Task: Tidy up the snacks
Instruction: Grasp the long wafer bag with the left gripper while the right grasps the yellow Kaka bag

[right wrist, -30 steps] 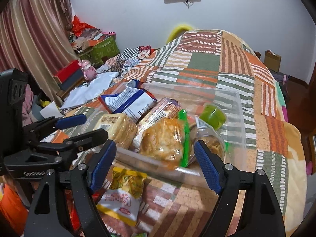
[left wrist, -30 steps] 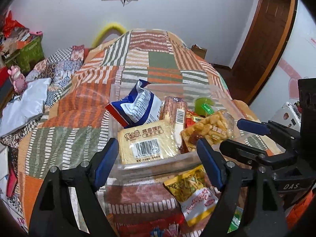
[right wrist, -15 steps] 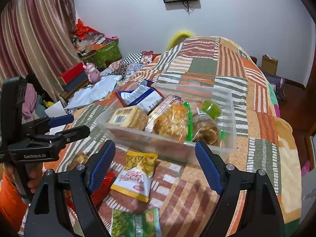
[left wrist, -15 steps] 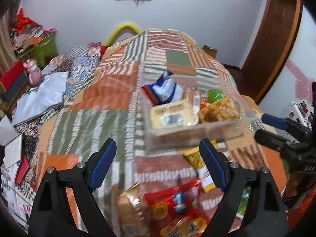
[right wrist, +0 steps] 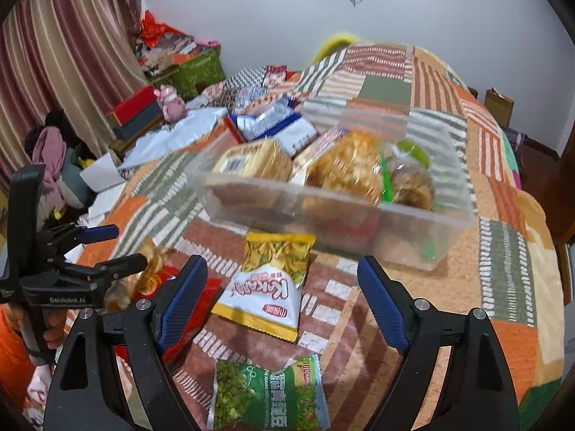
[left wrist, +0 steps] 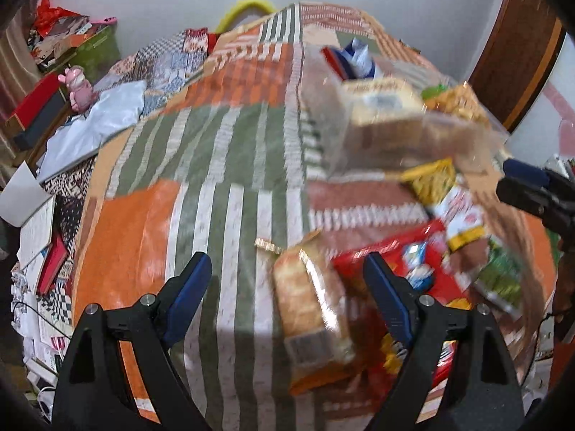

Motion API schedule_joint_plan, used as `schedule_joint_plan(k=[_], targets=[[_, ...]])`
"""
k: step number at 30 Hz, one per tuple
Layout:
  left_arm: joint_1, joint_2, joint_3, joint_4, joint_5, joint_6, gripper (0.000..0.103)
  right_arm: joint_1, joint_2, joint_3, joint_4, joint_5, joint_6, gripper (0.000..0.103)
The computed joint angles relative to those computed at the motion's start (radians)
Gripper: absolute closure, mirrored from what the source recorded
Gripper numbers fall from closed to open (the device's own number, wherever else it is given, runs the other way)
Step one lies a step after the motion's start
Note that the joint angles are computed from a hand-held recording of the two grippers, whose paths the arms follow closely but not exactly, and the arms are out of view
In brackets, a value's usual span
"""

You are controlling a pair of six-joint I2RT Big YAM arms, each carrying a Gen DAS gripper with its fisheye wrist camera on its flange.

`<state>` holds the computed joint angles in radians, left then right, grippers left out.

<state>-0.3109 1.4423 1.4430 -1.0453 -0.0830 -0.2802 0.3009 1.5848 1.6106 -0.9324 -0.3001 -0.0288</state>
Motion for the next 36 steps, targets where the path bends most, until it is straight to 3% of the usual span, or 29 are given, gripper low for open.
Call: schedule_joint_plan(k=[7,13,18,20,21,24,36], targets=[[0.017,-0.018,-0.057,0.032,0.036,-0.016,0.018,0.025,0.059,0.028,-0.051,0.014,-0.001,0.020],[0.013,-0.022,-0.087,0.054,0.022,-0.019,0.030,0.032,0.086,0.043,-0.078,0.010,-0.002,0.021],[-0.002,-0.023,-0.089,0.063,-0.020,-0.024,0.051,0.036,0.102,0.048,-0.081,0.006,-0.008,0.045],[0.002,-0.022,-0.081,0.061,-0.013,-0.032,0.065,0.037,0.097,0.043,-0.072,0.003,-0.010,0.048],[0.004,-0.021,-0.077,0.059,-0.005,-0.032,0.067,0.035,0.094,0.039,-0.070,-0.003,-0.010,0.049],[0.004,-0.021,-0.067,0.053,0.000,-0.030,0.069,0.028,0.083,0.027,-0.062,-0.027,-0.006,0.055],[-0.006,-0.061,-0.051,0.059,-0.024,-0.036,0.069,0.016,-0.006,-0.036,-0.007,-0.034,-0.033,0.057]])
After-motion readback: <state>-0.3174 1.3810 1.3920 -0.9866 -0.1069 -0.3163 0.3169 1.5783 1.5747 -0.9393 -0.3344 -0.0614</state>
